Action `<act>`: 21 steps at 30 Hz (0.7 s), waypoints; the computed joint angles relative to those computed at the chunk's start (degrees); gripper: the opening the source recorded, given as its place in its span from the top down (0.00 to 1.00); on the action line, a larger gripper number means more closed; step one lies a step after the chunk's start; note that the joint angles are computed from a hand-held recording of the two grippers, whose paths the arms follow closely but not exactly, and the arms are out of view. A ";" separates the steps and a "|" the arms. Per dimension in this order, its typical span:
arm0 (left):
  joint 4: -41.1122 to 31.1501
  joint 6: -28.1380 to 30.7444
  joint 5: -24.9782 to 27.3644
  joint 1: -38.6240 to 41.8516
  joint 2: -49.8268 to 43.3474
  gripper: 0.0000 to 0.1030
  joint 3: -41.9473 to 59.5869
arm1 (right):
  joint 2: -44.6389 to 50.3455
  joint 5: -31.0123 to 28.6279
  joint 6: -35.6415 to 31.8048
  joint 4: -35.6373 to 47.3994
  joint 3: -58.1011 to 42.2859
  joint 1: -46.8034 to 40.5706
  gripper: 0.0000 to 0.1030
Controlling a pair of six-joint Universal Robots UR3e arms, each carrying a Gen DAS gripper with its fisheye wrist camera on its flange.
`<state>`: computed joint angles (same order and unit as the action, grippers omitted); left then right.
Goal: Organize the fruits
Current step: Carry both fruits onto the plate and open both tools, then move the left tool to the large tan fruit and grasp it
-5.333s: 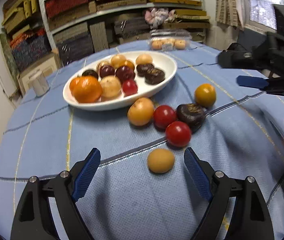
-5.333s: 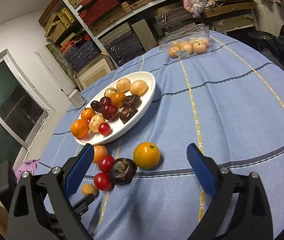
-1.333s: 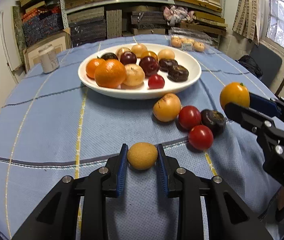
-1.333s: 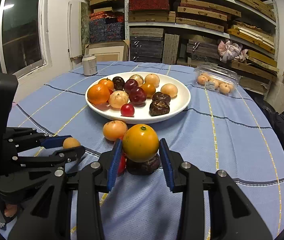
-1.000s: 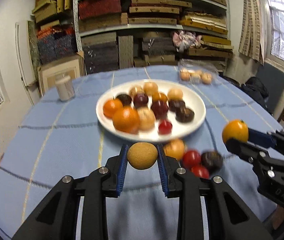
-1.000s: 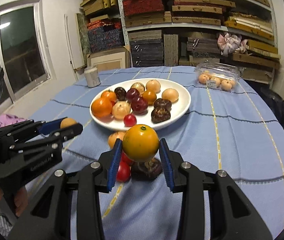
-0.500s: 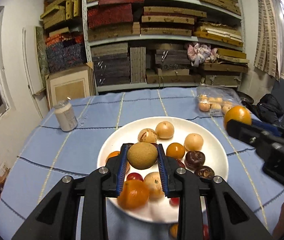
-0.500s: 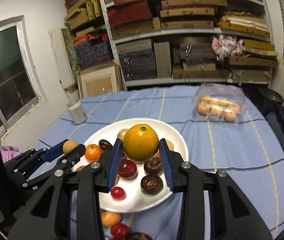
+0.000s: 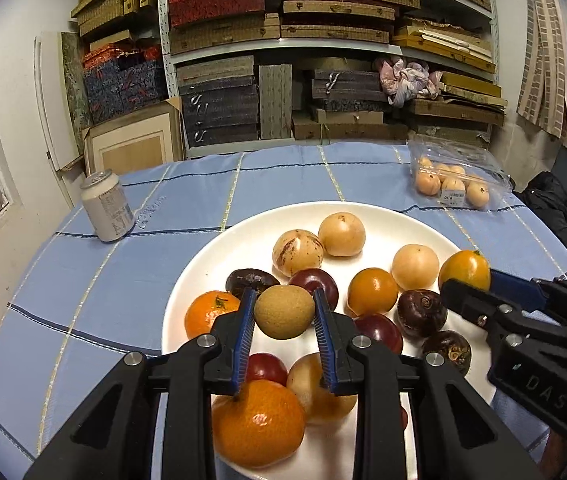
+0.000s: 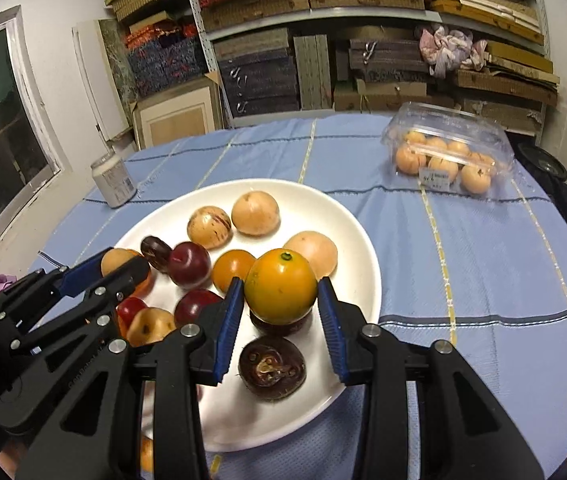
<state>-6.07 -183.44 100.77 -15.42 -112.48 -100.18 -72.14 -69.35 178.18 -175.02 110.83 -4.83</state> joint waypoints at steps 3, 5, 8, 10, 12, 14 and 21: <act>0.16 0.67 0.18 -0.29 -0.82 0.70 0.67 | 1.73 -0.68 -0.26 0.19 -0.91 0.43 0.63; 0.76 0.94 0.77 -0.59 -1.18 0.56 0.81 | 2.19 -0.35 -0.34 -0.35 -0.65 0.38 0.62; 2.63 1.02 2.14 -0.94 -1.04 0.45 -0.06 | 1.60 0.20 -0.01 -1.53 0.29 -0.04 0.55; 2.51 0.59 1.24 -0.41 0.49 0.43 -1.36 | -0.12 1.42 0.37 -2.15 1.89 -0.95 0.49; 2.67 0.31 1.29 -0.47 1.81 0.43 -2.48 | -2.66 2.87 0.75 -2.72 4.14 -2.04 0.47; 3.63 0.59 1.74 -0.55 4.17 0.42 -5.07 | -6.12 4.45 0.88 -3.09 6.93 -3.30 0.47; 9.85 -1.83 1.51 2.81 18.47 0.23 -23.22 | -27.11 19.08 0.21 -10.99 30.22 -17.05 0.27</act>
